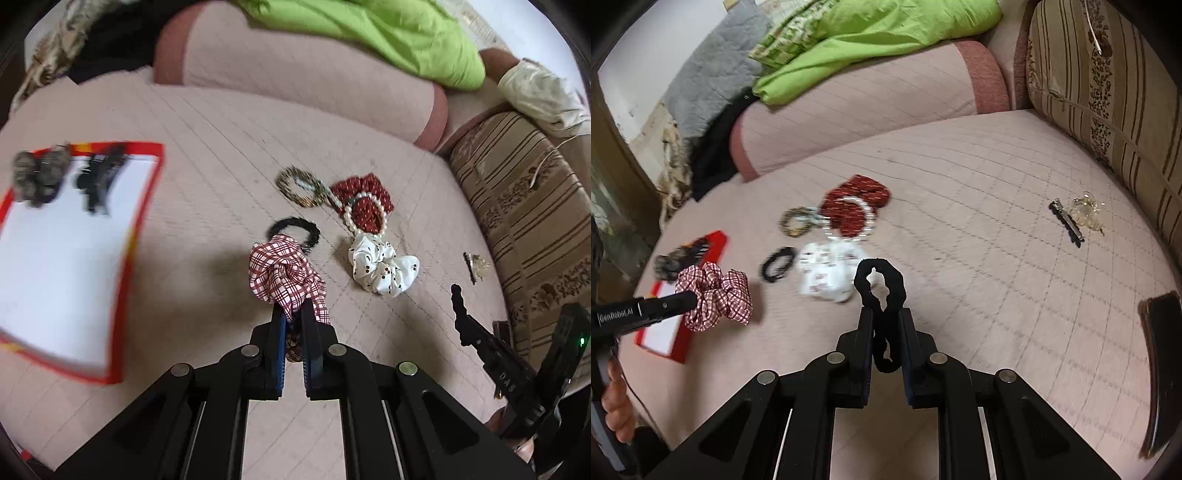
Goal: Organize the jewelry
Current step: 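Carry both items to the tray and open both tools to drop them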
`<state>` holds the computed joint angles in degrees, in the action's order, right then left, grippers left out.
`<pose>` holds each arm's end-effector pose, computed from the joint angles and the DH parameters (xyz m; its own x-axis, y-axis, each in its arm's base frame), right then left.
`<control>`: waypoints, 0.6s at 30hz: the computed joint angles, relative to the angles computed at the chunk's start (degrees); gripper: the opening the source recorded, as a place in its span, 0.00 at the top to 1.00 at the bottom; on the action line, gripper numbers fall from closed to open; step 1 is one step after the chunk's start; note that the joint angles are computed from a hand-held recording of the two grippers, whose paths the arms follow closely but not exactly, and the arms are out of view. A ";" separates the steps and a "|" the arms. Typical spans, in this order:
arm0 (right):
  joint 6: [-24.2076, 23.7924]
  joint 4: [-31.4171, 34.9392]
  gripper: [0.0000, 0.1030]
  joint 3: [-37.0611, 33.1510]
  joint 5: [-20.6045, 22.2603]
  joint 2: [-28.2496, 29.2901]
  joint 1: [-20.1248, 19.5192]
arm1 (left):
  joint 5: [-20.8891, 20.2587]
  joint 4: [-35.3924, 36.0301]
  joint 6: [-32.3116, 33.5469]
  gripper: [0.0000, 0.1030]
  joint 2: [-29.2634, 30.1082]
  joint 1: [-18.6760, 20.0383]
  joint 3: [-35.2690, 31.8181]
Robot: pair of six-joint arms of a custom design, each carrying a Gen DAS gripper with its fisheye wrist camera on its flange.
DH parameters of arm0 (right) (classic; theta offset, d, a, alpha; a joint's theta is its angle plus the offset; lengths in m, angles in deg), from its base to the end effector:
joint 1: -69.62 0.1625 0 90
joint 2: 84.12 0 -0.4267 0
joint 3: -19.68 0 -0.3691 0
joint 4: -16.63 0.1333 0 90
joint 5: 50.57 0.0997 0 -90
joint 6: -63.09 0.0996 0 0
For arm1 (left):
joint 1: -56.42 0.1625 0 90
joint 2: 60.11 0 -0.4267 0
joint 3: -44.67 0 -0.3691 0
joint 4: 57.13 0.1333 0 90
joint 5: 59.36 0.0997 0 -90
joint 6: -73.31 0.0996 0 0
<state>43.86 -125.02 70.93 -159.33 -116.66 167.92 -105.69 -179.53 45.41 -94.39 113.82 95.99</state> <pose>0.2221 -0.8208 0.2487 -0.8686 -0.2392 0.4339 -0.4313 0.7961 -0.4245 -0.2719 -0.8003 0.2516 -0.8687 -0.1719 -0.4645 0.1279 0.8282 -0.5457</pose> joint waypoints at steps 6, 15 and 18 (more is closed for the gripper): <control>-0.18 0.83 0.86 3.90 3.09 -2.26 2.55 | 5.41 -7.70 -1.20 0.93 -9.99 -1.70 14.28; -3.65 6.16 0.86 2.28 6.00 1.41 8.53 | 13.12 -7.34 -9.51 0.93 -22.60 -0.18 26.74; -4.76 8.97 0.86 -0.43 6.67 4.39 10.66 | 14.45 -5.18 -12.11 0.93 -25.44 1.54 28.32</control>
<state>39.10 -116.04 70.50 -152.65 -112.27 178.58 -91.24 -184.72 33.30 -119.83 115.36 124.31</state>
